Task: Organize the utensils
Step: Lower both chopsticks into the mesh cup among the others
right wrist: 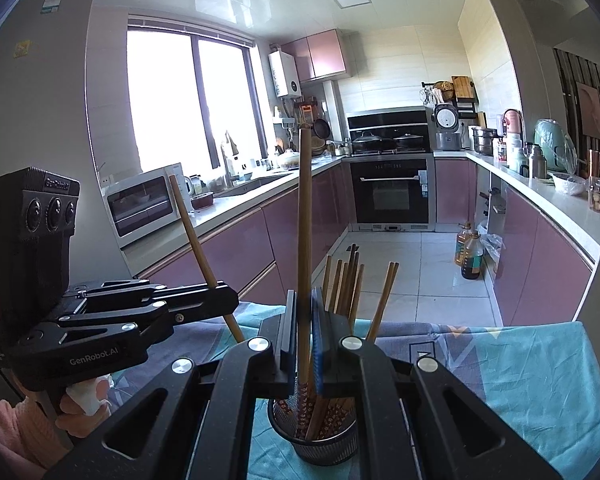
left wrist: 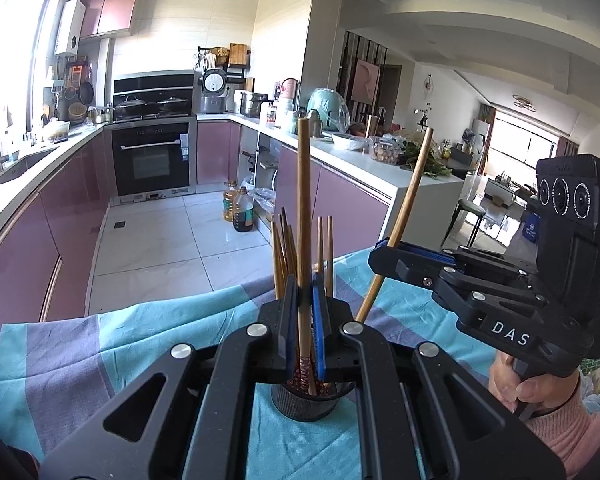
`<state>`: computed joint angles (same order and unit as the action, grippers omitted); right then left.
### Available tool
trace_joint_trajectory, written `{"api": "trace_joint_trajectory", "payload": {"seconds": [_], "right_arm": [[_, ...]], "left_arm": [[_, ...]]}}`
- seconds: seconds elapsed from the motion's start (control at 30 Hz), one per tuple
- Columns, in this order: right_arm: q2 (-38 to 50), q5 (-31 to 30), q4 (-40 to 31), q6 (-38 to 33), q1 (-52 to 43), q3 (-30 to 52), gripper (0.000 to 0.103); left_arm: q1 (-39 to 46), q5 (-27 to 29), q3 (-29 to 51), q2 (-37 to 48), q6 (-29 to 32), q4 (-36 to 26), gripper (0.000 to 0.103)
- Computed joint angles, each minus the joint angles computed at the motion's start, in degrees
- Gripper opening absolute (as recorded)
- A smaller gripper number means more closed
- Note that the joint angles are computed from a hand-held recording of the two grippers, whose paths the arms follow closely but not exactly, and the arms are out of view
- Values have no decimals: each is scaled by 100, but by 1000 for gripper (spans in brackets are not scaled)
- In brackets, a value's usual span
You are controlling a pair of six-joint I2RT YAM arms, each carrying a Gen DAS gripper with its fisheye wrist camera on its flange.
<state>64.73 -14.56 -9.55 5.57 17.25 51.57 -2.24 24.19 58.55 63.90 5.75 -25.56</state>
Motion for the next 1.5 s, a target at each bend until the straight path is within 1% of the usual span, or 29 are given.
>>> {"api": "trace_joint_trajectory", "payload": {"seconds": [0.3, 0.87, 1.2, 1.3, 1.5], "right_arm": [[105, 24, -60, 32, 17, 47, 6], [383, -79, -82, 5, -89, 145, 6], [591, -176, -3, -38, -202, 107, 6], [686, -193, 4, -60, -206, 90, 6], [988, -183, 50, -69, -182, 94, 6]], "left_arm": [[41, 19, 319, 293, 79, -201, 8], [171, 122, 473, 551, 264, -415, 8], [314, 328, 656, 846, 414, -584, 8], [201, 195, 713, 968, 436, -642, 7], [135, 163, 893, 1339, 500, -702, 8]]}}
